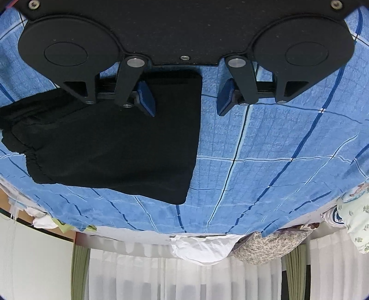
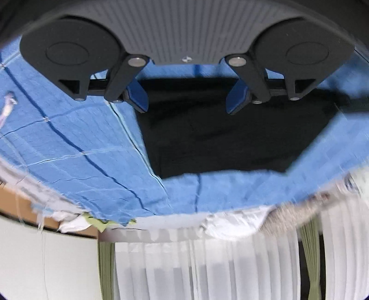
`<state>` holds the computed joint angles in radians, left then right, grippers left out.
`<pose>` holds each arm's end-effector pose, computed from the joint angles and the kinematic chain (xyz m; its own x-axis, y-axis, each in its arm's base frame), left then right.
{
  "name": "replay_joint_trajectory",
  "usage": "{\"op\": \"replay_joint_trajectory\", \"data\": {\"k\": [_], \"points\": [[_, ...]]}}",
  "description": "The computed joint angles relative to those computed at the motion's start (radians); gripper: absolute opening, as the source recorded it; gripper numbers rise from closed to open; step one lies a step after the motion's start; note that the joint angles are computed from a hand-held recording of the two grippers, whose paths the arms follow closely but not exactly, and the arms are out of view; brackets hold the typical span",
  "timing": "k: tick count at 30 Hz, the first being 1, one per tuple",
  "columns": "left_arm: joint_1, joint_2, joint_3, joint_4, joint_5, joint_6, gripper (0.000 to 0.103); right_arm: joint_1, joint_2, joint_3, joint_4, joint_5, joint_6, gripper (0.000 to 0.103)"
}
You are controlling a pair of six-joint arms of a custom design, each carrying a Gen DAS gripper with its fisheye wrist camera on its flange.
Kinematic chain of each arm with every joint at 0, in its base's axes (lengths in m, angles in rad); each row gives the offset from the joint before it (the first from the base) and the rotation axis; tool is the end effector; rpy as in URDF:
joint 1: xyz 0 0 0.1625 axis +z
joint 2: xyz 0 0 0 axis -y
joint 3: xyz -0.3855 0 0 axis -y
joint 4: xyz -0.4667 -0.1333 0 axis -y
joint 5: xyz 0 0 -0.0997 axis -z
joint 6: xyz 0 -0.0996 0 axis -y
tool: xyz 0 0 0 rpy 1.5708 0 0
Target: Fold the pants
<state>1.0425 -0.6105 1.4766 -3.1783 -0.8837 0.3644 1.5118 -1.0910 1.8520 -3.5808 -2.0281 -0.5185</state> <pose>-0.2052 -0.7414 0.0385 -0.6931 0.2454 -0.6778 0.6623 0.5881 -0.4643 0.0519 -0.6364 0.2489 -0.7657 0.2527 0.5914 -0.4154 0.5077 -0.7548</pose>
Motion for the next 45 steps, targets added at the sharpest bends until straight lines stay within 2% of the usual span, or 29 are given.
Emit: {"op": "replay_joint_trajectory", "data": {"k": [3,5,6,7,8,10,13,14,16,17,18,19,21,22,23,24,25,26,28,32,33,36,38,40,41,42,43,45], "points": [[0.006,-0.011,0.016,-0.01,-0.02,-0.001,0.058,0.005,-0.023,-0.048,0.167,0.087,0.081,0.084],[0.012,-0.016,0.022,-0.013,-0.036,-0.007,0.058,0.017,-0.005,-0.116,0.302,0.138,0.09,0.063],[0.014,-0.018,0.024,-0.014,-0.043,-0.012,0.058,0.027,0.019,-0.161,0.365,0.146,0.087,0.058],[0.017,-0.02,0.026,-0.016,-0.051,-0.017,0.058,0.037,0.05,-0.214,0.436,0.154,0.087,0.049],[0.021,-0.02,0.029,-0.024,-0.06,-0.019,0.058,0.043,0.085,-0.275,0.513,0.165,0.091,0.045],[0.027,-0.019,0.033,-0.043,-0.075,-0.012,0.058,0.053,0.162,-0.389,0.624,0.17,0.102,0.039],[0.034,-0.02,0.042,-0.071,-0.098,-0.003,0.058,0.066,0.313,-0.593,0.729,0.097,0.085,0.026],[0.036,-0.021,0.045,-0.075,-0.105,-0.005,0.058,0.069,0.356,-0.646,0.742,0.069,0.074,0.023],[0.043,-0.025,0.048,-0.078,-0.124,-0.012,0.058,0.075,0.46,-0.769,0.73,-0.035,0.048,0.025],[0.046,-0.026,0.05,-0.081,-0.132,-0.014,0.058,0.072,0.504,-0.815,0.682,-0.069,0.017,0.016],[0.049,-0.026,0.048,-0.079,-0.141,-0.016,0.058,0.068,0.532,-0.851,0.65,-0.084,0.009,0.016],[0.053,-0.026,0.047,-0.078,-0.151,-0.017,0.06,0.07,0.576,-0.904,0.594,-0.132,-0.002,0.016],[0.057,-0.024,0.046,-0.079,-0.165,-0.009,0.061,0.064,0.61,-0.963,0.568,-0.149,0.015,0.016],[0.057,-0.022,0.046,-0.084,-0.165,-0.003,0.061,0.065,0.63,-0.99,0.536,-0.164,0.0,0.02],[0.058,-0.021,0.046,-0.089,-0.167,0.001,0.061,0.069,0.65,-1.014,0.506,-0.196,-0.029,0.028],[0.058,-0.021,0.046,-0.091,-0.17,0.001,0.061,0.071,0.648,-1.013,0.501,-0.203,-0.035,0.034],[0.06,-0.021,0.047,-0.09,-0.174,-0.001,0.061,0.068,0.616,-0.969,0.503,-0.168,-0.02,0.031],[0.061,-0.023,0.046,-0.085,-0.179,-0.008,0.061,0.063,0.576,-0.917,0.511,-0.119,-0.002,0.038],[0.064,-0.025,0.044,-0.076,-0.185,-0.016,0.062,0.056,0.498,-0.811,0.531,-0.033,0.021,0.042],[0.064,-0.025,0.045,-0.078,-0.185,-0.014,0.062,0.046,0.345,-0.583,0.519,0.043,0.062,0.05],[0.064,-0.025,0.045,-0.077,-0.185,-0.015,0.062,0.041,0.293,-0.494,0.486,0.056,0.066,0.051],[0.064,-0.024,0.042,-0.07,-0.183,-0.02,0.062,0.034,0.205,-0.296,0.31,0.021,0.039,0.057],[0.063,-0.026,0.036,-0.049,-0.18,-0.028,0.065,0.018,0.199,-0.229,0.155,0.006,-0.044,0.055],[0.057,-0.025,0.027,-0.023,-0.161,-0.032,0.066,0.031,0.204,-0.218,0.069,-0.041,-0.041,0.048],[0.051,-0.025,0.022,-0.005,-0.144,-0.035,0.066,0.038,0.189,-0.189,0.012,-0.02,-0.038,0.051],[0.046,-0.028,0.019,0.012,-0.131,-0.041,0.066,0.037,0.162,-0.144,-0.033,0.034,-0.051,0.055],[0.041,-0.033,0.017,0.034,-0.119,-0.055,0.066,0.041,0.146,-0.117,-0.05,0.046,-0.067,0.065],[0.034,-0.048,0.021,0.078,-0.107,-0.1,0.066,0.054,0.136,-0.088,-0.071,-0.002,-0.121,0.067]]}}
